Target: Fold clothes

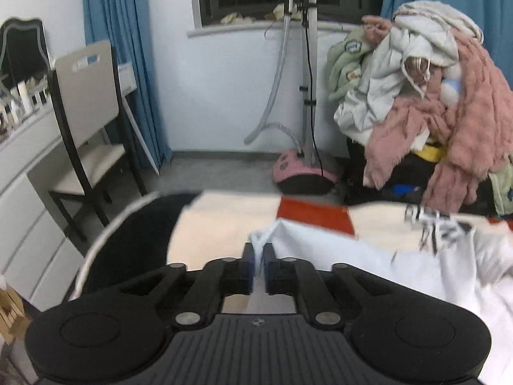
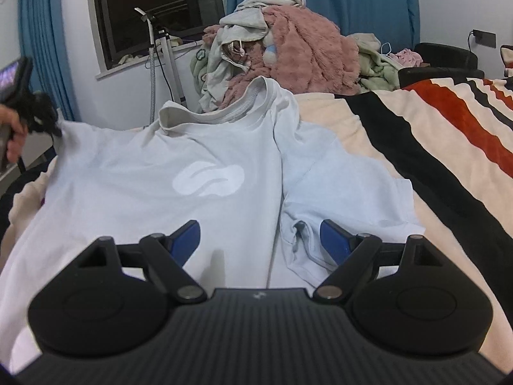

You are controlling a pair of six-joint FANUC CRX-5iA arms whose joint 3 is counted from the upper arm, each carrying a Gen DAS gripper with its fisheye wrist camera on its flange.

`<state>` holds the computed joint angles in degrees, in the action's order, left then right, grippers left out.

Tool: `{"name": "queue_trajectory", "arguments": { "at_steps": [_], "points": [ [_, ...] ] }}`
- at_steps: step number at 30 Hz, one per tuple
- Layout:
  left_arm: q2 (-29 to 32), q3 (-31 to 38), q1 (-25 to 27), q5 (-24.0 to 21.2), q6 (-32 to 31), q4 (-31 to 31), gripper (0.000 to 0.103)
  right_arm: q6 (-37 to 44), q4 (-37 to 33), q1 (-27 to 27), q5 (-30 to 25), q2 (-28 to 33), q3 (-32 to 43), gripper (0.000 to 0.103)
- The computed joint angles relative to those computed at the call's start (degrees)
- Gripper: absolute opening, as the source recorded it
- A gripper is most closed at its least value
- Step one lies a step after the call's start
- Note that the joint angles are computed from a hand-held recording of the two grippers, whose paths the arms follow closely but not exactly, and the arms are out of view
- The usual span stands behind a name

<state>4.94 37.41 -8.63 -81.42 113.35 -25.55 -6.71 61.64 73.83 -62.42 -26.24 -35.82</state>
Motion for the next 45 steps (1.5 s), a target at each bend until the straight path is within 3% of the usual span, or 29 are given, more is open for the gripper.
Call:
{"name": "queue_trajectory", "arguments": {
  "at_steps": [3, 5, 8, 12, 16, 18, 22, 25, 30, 33, 35, 36, 45],
  "points": [
    [-4.15, -4.99, 0.66, -0.31, -0.05, 3.92, 0.021, 0.02, 0.76, -0.42, 1.19, -0.09, -0.3, 0.083],
    [-7.26, -7.97, 0.0, -1.32, -0.26, 5.33, 0.034, 0.13, 1.06, -0.34, 1.53, -0.26, -0.42, 0.083],
    [-13.32, -11.39, -3.62, -5.91, 0.25, 5.62, 0.039, -0.01, 1.84, 0.16, 1.27, -0.66, -0.6, 0.083],
    [-19.91, -13.39, -13.27, -14.6, 4.06, 5.32, 0.042, -0.4, 3.48, 2.22, -1.34, -1.85, -1.05, 0.083],
    [-23.96, -14.45, -29.03, -23.09, 13.35, 4.44, 0.042, -0.13, 4.26, 5.62, -5.67, -3.08, -0.96, 0.083],
    [-23.6, -14.96, -36.84, -26.66, 18.45, 5.2, 0.042, 0.82, 4.2, 8.33, -9.42, -3.37, -0.48, 0.083],
    [-21.29, -17.11, -46.02, -30.82, 26.25, 8.99, 0.042, 2.39, 3.84, 14.41, -17.64, -3.83, 0.72, 0.083],
    [-17.42, -14.59, -53.6, -34.63, 26.52, 5.08, 0.045, 0.99, 3.68, 19.93, -23.65, -5.06, 1.2, 0.083],
    [-14.2, -12.09, -57.74, -37.43, 26.55, 2.56, 0.047, -1.39, 4.64, 26.34, -31.23, -6.12, 1.76, 0.083],
    [-12.2, -10.34, -59.47, -38.74, 25.49, 1.56, 0.037, -2.07, 5.21, 27.76, -33.52, -6.14, 2.08, 0.083],
    [-11.37, -8.88, -61.07, -39.75, 25.85, 1.18, 0.006, -2.29, 5.03, 28.05, -33.91, -6.23, 2.06, 0.083],
    [-10.95, -8.13, -61.86, -40.26, 26.01, 0.99, 0.003, -2.24, 4.87, 28.01, -33.72, -6.29, 2.0, 0.083],
    [-15.73, -1.61, -64.43, -46.44, 35.91, 3.79, 0.002, -2.44, 4.84, 27.91, -31.41, -7.13, 1.45, 0.083]
  ]
}}
